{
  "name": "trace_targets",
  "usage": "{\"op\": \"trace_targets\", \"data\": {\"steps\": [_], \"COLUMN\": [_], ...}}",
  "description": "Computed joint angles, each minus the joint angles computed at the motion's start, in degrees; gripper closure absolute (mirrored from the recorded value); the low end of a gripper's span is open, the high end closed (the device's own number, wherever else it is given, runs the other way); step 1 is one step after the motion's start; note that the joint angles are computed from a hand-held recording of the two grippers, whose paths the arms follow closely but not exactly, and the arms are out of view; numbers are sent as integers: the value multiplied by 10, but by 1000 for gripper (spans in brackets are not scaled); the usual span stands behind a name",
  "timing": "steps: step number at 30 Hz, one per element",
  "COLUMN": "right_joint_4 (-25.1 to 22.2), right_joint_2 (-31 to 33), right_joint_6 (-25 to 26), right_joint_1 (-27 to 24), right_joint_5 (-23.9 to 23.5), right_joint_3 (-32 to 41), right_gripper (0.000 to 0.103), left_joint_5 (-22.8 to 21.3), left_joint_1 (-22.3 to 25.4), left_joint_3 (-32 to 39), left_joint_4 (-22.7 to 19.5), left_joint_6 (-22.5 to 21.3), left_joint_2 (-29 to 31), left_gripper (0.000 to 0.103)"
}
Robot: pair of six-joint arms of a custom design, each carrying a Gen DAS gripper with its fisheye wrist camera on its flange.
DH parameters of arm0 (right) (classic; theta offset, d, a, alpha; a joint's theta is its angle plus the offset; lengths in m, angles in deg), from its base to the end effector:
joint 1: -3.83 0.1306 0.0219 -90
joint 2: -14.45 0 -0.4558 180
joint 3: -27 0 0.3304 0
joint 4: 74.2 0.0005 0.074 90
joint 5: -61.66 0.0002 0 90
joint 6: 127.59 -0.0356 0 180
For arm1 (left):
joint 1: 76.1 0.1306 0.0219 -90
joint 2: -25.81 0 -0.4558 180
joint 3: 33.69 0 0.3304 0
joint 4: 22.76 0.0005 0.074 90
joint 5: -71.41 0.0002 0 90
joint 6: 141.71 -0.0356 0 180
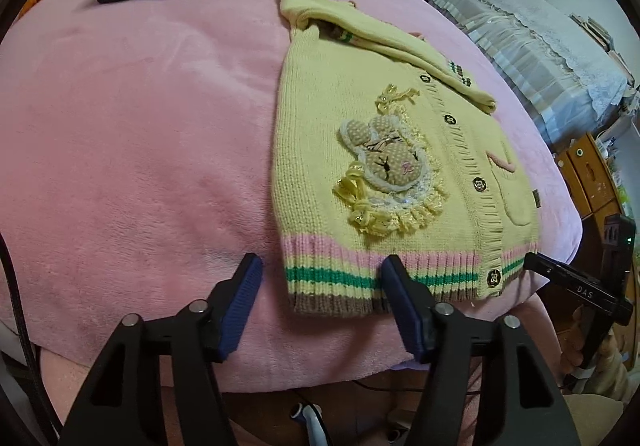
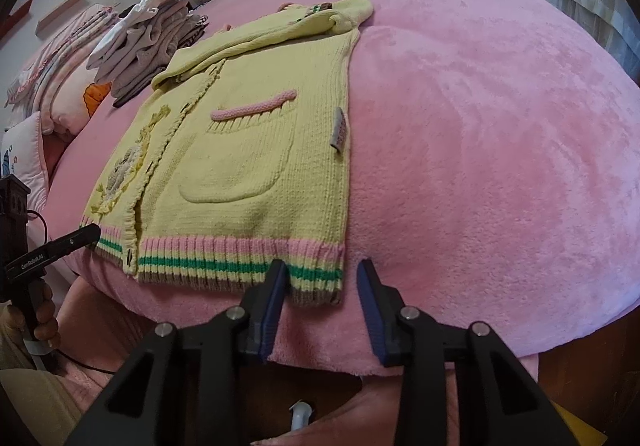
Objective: Fold small clothes
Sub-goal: 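Move both grippers to the striped hem and grasp it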
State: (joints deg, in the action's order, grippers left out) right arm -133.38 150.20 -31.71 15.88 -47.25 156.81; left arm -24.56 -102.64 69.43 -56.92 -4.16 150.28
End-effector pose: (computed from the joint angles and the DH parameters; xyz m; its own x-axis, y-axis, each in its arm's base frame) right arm 0.7039 0.1616 0.3167 -0.8486 -0.2803 -0.4486 -0.4200 0.8726 0.2494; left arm 0.5824 -0.2873 0.2958 -0.7867 -0.4274 -0.4455 -0.2797 0.8901 -0.3600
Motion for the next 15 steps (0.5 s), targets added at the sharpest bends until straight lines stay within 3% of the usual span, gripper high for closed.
{"op": "trace_targets", "data": {"steps": [7, 10, 13, 15], "right_joint_4": [-3, -24, -25, -28], "right_joint_2": [2, 8, 9, 10], "right_joint_6": [4, 9, 7, 6], "right_joint_1": [0, 0, 1, 0], "right_joint_5": [-3, -25, -29, -33], "right_joint_3": [2, 11, 12, 14], "right_gripper": [68, 85, 89, 91], "left_joint_5": [2, 8, 14, 18], "left_joint_1": [-3, -2, -1, 0], "left_joint_3": [2, -3, -8, -9], "left_joint_4": [0, 7, 12, 16], "left_joint_6": [-7, -4, -2, -1], "left_joint_2": [3, 1, -1, -1], "left_gripper": [40, 40, 43, 53]}}
